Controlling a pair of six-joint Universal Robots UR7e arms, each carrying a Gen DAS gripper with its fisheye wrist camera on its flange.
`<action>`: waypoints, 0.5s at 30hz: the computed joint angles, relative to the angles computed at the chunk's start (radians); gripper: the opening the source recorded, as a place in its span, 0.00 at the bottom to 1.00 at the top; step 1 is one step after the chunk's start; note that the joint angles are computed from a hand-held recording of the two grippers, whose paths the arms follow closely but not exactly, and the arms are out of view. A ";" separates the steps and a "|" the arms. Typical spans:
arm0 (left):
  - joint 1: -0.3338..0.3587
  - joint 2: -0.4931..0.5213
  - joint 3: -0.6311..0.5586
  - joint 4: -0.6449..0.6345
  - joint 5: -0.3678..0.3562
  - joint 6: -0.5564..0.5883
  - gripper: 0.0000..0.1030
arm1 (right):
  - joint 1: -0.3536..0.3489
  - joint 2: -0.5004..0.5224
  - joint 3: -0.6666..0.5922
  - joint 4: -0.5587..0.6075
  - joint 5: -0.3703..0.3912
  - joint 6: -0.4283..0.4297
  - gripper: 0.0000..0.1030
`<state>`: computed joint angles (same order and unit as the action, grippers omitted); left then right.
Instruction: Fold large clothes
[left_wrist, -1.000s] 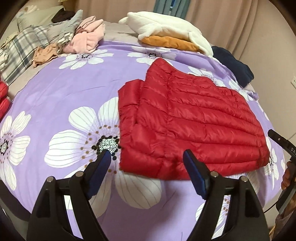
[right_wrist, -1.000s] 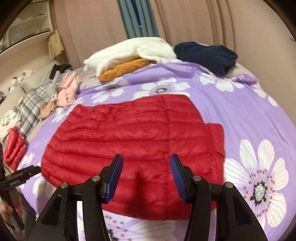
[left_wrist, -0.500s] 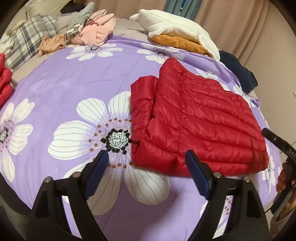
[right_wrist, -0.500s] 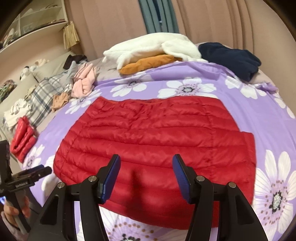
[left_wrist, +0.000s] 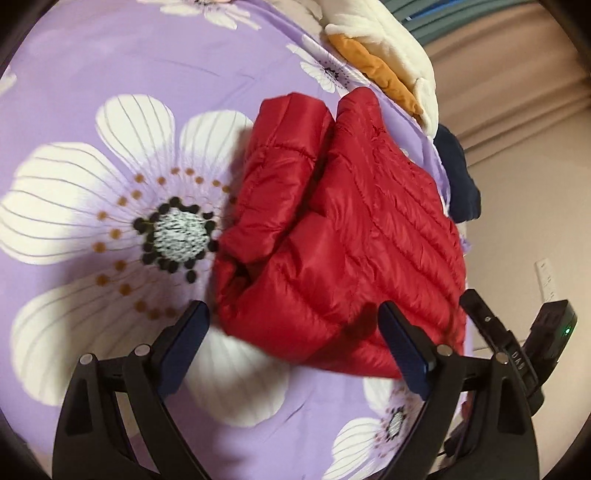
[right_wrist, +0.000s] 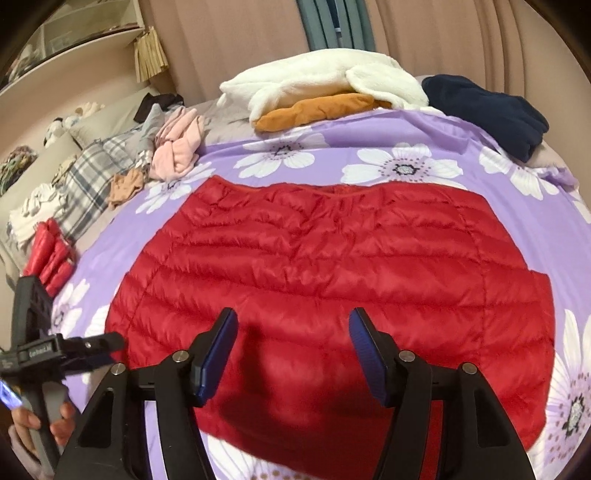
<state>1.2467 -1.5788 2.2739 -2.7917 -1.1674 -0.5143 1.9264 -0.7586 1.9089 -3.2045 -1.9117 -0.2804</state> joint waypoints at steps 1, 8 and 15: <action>0.005 0.011 -0.005 -0.015 -0.006 -0.007 0.90 | 0.001 0.010 -0.009 -0.005 -0.003 -0.002 0.61; 0.041 0.072 -0.042 -0.128 -0.061 -0.040 0.89 | 0.000 0.072 -0.061 -0.059 0.003 -0.012 0.45; 0.033 0.111 -0.087 -0.123 -0.011 -0.026 0.67 | -0.009 0.124 -0.092 -0.039 -0.046 -0.016 0.29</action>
<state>1.2798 -1.4676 2.1871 -2.9146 -1.1784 -0.5405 1.9176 -0.6349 1.8168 -3.2433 -1.9581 -0.2963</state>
